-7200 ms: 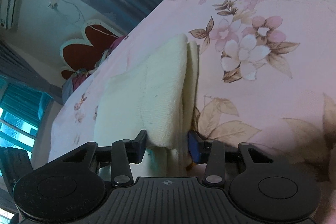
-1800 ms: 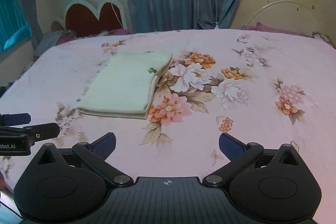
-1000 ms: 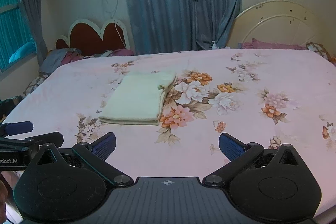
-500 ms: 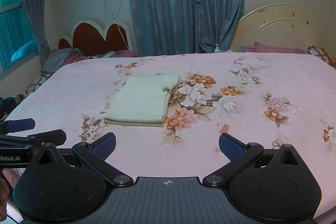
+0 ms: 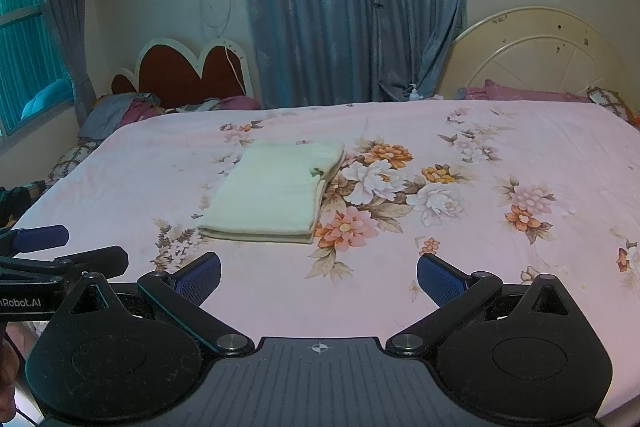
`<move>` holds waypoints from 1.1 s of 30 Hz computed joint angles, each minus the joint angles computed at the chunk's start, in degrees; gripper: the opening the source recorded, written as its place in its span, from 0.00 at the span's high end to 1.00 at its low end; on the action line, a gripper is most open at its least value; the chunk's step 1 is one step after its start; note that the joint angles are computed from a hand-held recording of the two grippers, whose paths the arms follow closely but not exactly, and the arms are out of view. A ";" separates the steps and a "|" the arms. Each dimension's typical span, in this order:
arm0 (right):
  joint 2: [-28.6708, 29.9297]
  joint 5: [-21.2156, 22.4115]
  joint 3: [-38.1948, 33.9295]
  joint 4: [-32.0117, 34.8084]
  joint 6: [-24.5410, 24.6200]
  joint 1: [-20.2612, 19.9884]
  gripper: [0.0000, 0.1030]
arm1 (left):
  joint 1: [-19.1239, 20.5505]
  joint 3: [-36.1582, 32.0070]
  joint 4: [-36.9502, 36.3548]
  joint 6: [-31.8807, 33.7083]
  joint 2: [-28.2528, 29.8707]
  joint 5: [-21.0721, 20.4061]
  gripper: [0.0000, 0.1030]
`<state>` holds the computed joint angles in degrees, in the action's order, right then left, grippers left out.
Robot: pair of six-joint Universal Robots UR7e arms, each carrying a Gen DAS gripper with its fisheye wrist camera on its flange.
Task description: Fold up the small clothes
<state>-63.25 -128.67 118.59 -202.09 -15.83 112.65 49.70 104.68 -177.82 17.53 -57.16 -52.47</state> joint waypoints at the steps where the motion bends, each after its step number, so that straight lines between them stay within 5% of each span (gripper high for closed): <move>1: 0.00 -0.02 -0.01 0.04 0.10 0.05 0.00 | -0.02 -0.01 0.01 0.04 -0.01 0.01 0.01; 33: -0.43 0.29 -0.30 0.31 -0.33 -0.06 0.00 | 0.36 -1.52 0.20 2.29 0.38 -0.77 0.01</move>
